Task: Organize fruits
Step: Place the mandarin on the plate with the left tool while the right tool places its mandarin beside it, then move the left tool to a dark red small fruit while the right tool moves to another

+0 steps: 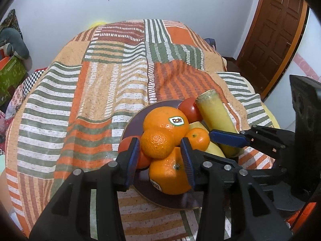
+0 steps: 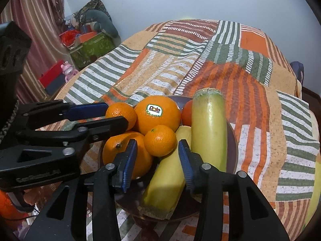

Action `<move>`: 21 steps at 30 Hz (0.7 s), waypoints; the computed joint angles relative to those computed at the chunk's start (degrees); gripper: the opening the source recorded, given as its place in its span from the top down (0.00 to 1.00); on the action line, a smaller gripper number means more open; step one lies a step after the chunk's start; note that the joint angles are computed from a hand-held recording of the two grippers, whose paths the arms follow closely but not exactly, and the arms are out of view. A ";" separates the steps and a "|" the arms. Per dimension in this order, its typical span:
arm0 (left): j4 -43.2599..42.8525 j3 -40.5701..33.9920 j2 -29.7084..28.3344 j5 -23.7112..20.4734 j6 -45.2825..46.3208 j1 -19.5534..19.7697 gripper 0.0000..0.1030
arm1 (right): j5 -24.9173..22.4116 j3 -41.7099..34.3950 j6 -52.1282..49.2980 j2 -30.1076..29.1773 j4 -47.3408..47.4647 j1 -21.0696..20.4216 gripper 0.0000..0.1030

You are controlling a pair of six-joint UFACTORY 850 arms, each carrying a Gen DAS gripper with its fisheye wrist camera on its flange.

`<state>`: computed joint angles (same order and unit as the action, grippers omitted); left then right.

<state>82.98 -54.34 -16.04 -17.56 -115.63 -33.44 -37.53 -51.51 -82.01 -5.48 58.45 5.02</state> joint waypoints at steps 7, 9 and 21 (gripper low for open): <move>-0.66 1.86 3.24 -3.33 0.29 -2.23 0.48 | 0.08 1.00 -0.25 2.83 0.38 -1.84 0.59; -1.54 2.45 4.14 -4.25 0.75 -2.98 0.45 | -0.22 1.45 -0.35 3.95 0.33 -2.83 0.58; -10.60 5.39 6.31 -4.68 5.14 -6.47 0.23 | -0.44 7.11 -0.34 10.02 -4.37 -7.34 0.51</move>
